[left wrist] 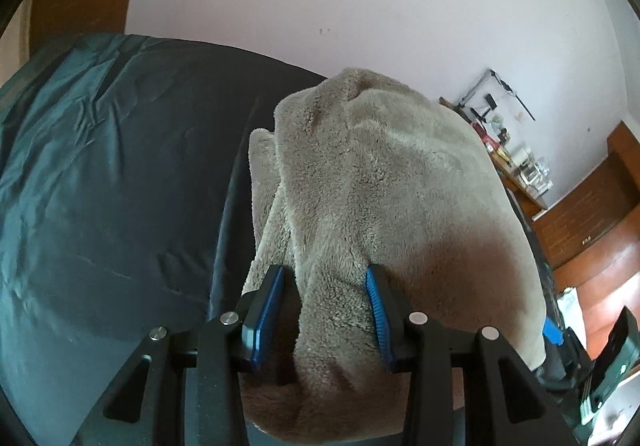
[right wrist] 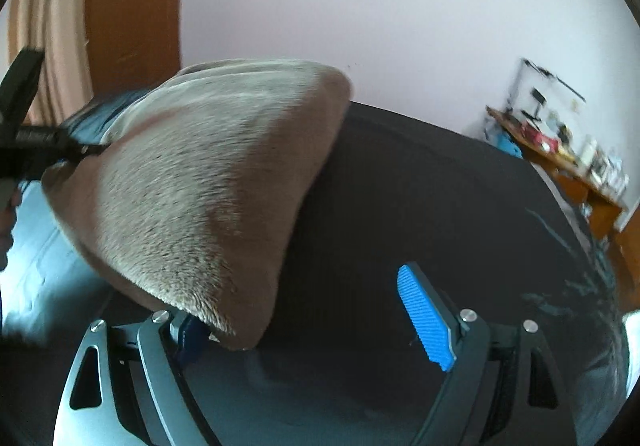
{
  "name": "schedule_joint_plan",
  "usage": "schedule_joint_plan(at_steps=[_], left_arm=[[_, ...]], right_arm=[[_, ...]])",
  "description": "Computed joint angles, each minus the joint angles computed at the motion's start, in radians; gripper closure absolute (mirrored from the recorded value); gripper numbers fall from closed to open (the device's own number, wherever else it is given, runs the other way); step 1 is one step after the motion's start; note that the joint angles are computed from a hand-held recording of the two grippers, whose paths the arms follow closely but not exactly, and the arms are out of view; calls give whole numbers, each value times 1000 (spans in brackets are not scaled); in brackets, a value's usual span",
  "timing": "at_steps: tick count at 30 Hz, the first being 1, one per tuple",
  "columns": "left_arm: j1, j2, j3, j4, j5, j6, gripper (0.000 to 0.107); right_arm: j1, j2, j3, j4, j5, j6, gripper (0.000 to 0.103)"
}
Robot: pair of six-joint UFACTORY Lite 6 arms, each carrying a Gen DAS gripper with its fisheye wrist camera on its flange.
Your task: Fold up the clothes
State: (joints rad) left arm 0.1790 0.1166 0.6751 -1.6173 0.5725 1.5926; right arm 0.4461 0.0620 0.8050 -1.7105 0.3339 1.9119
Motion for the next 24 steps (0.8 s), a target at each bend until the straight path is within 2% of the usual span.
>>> schedule_joint_plan(at_steps=[2, 5, 9, 11, 18, 20, 23, 24], left_arm=[[17, 19, 3, 0, 27, 15, 63], [34, 38, 6, -5, 51, 34, 62], [32, 59, 14, -37, 51, 63, 62], [28, 58, 6, -66, 47, 85, 62], [85, 98, 33, -9, 137, 33, 62], [100, 107, 45, 14, 160, 12, 61], [105, 116, 53, 22, 169, 12, 61], [106, 120, 57, 24, 171, 14, 61]], right_arm=[[-37, 45, 15, -94, -33, 112, 14], [-59, 74, 29, -110, -42, 130, 9], [-104, 72, 21, -101, -104, 123, 5], [-100, 63, 17, -10, -111, 29, 5], [8, -229, -150, -234, -52, 206, 4], [51, -281, -157, -257, -2, 235, 3], [111, -221, -92, -252, 95, 235, 1], [117, -172, -54, -287, 93, 274, 1]])
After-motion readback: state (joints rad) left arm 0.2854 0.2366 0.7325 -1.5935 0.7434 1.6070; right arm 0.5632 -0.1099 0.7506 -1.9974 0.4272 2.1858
